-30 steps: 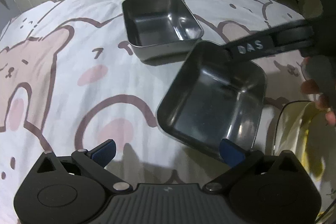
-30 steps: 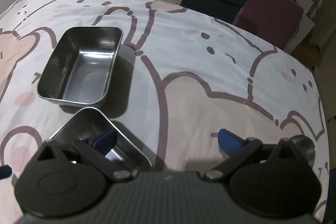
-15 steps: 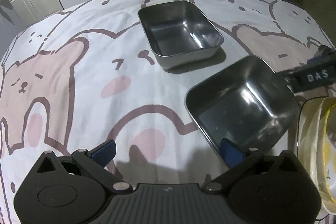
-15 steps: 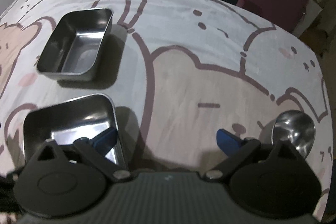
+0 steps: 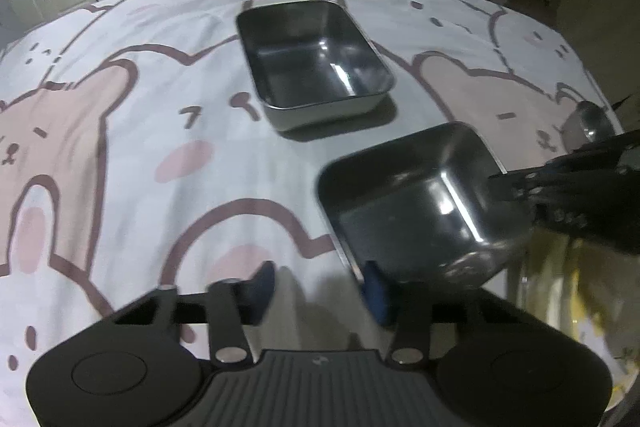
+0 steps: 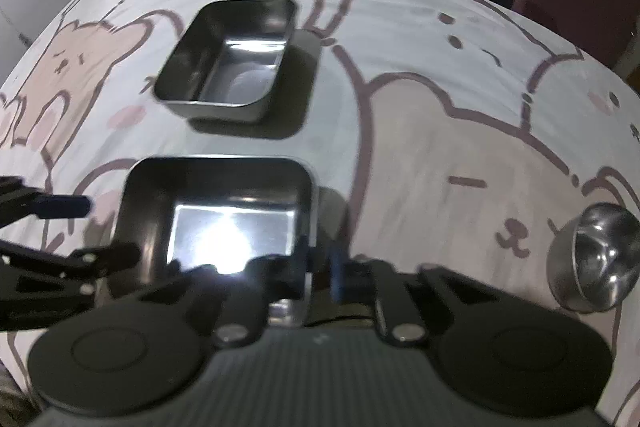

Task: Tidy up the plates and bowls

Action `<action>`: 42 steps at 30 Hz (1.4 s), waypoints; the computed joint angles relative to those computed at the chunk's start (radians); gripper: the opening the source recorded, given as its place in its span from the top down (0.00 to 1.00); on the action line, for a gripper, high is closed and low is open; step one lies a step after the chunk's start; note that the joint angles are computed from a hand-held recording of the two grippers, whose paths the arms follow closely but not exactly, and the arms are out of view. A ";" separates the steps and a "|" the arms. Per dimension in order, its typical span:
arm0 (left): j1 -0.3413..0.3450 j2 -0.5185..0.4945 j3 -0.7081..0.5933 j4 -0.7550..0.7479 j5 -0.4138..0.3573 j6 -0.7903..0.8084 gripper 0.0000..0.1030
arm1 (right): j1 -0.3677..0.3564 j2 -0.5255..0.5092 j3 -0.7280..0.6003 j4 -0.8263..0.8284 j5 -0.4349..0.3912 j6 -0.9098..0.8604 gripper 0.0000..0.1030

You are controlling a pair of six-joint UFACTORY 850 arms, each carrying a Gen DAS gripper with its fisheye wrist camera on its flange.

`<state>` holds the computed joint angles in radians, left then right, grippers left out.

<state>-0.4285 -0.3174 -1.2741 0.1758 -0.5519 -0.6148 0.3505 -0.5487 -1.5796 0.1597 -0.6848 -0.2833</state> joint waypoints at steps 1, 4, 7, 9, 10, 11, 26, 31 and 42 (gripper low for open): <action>0.002 0.001 0.000 -0.033 0.008 0.027 0.74 | 0.006 0.002 0.003 -0.018 0.003 0.008 0.95; -0.006 -0.002 -0.005 -0.039 0.003 0.043 0.90 | 0.015 0.013 0.016 -0.029 0.013 0.019 0.95; 0.000 0.009 0.005 -0.044 -0.001 0.036 0.90 | 0.017 0.030 0.034 -0.009 0.026 0.003 0.95; 0.010 0.029 0.023 -0.031 0.004 0.017 0.92 | 0.024 0.045 0.051 -0.004 0.041 0.002 0.95; 0.015 0.041 0.034 -0.023 0.008 0.004 0.92 | 0.026 0.051 0.057 0.004 0.044 -0.006 0.95; 0.023 0.055 0.047 -0.021 0.015 -0.003 0.92 | 0.030 0.058 0.064 0.019 0.047 -0.017 0.95; 0.116 0.230 0.225 -0.036 0.002 0.016 0.92 | 0.130 0.094 0.099 0.149 -0.005 -0.117 0.90; 0.122 0.246 0.237 -0.039 -0.001 0.028 0.92 | 0.159 0.104 0.114 0.132 -0.006 -0.095 0.89; 0.114 0.250 0.249 -0.029 -0.023 0.039 0.92 | 0.180 0.109 0.137 0.094 -0.025 -0.059 0.88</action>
<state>-0.3142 -0.0678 -1.0251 0.1469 -0.5751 -0.5758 0.5305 -0.4401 -1.4428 0.2534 -0.7098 -0.3419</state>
